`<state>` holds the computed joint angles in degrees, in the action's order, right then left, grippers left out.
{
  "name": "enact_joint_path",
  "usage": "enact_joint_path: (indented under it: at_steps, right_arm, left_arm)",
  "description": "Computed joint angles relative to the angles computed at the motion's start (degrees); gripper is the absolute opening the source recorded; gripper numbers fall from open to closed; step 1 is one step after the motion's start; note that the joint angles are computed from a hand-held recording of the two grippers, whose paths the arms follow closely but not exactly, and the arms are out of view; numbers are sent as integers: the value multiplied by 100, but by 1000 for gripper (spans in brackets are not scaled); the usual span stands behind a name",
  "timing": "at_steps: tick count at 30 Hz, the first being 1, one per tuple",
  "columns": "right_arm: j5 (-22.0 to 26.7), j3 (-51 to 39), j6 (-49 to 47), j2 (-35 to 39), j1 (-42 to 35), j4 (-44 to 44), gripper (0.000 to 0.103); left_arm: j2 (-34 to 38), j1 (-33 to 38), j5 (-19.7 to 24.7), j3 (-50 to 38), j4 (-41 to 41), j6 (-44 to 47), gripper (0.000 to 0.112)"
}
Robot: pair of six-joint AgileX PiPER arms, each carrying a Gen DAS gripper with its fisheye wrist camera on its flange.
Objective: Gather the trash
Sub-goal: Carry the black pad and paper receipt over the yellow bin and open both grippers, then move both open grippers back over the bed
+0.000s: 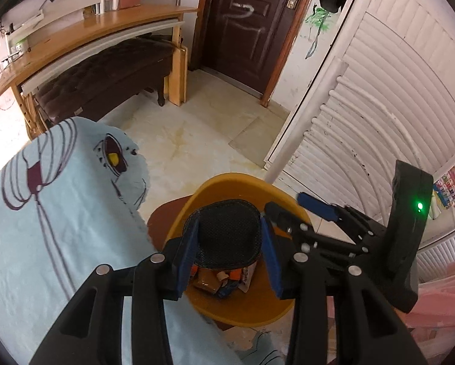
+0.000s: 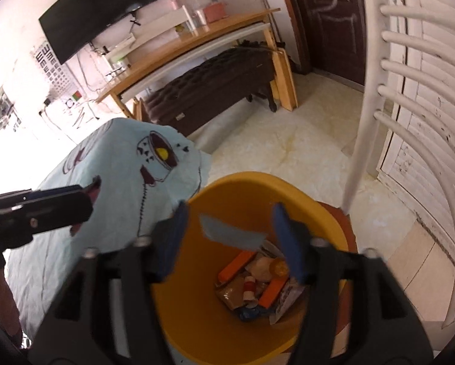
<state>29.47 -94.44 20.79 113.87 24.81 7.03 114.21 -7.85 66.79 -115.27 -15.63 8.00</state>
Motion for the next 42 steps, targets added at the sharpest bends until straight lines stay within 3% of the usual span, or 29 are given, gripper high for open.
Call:
enact_joint_path:
  at_steps: [5, 13, 15, 18, 21, 27, 30, 32, 34, 37, 42]
  right_arm:
    - [-337, 454, -46, -169, -121, 187, 74]
    - [-691, 844, -8, -477, -165, 298, 76]
    - [-719, 859, 196, -561, -105, 66, 86]
    - [-770, 872, 772, -724, 54, -554, 91]
    - [-697, 763, 1306, -849, 241, -1156, 97]
    - [-341, 265, 2041, -891, 874, -2207, 97]
    - [-580, 301, 2808, -988, 1210, -3003, 97]
    - [-907, 356, 3278, -1058, 1404, -3389, 97]
    - [-920, 250, 3582, -1035, 1620, -3761, 97]
    - [-661, -13, 4156, -932, 1987, -4469, 97]
    - [-146, -594, 4062, -642, 2455, -4584, 97]
  left_arm:
    - [153, -23, -7, -111, -112, -124, 62]
    - [-250, 306, -262, 481, -344, 146, 71]
    - [-482, 450, -435, 808, -419, 298, 74]
    - [-1027, 782, -1021, 1627, -671, 714, 80]
    - [-1419, 1106, -1335, 2183, -859, 1092, 83]
    - [-2340, 1980, -2002, 3320, -1375, 2015, 92]
    - [-2759, 2550, -2154, 3772, -1821, 2615, 95]
    - [-2926, 2922, -2177, 3985, -2124, 3021, 96]
    - [-3042, 3357, -2091, 4121, -2463, 3414, 96]
    - [-3256, 3944, -1964, 4366, -2845, 3928, 96]
    - [-3567, 4929, -1575, 4764, -3592, 4849, 96]
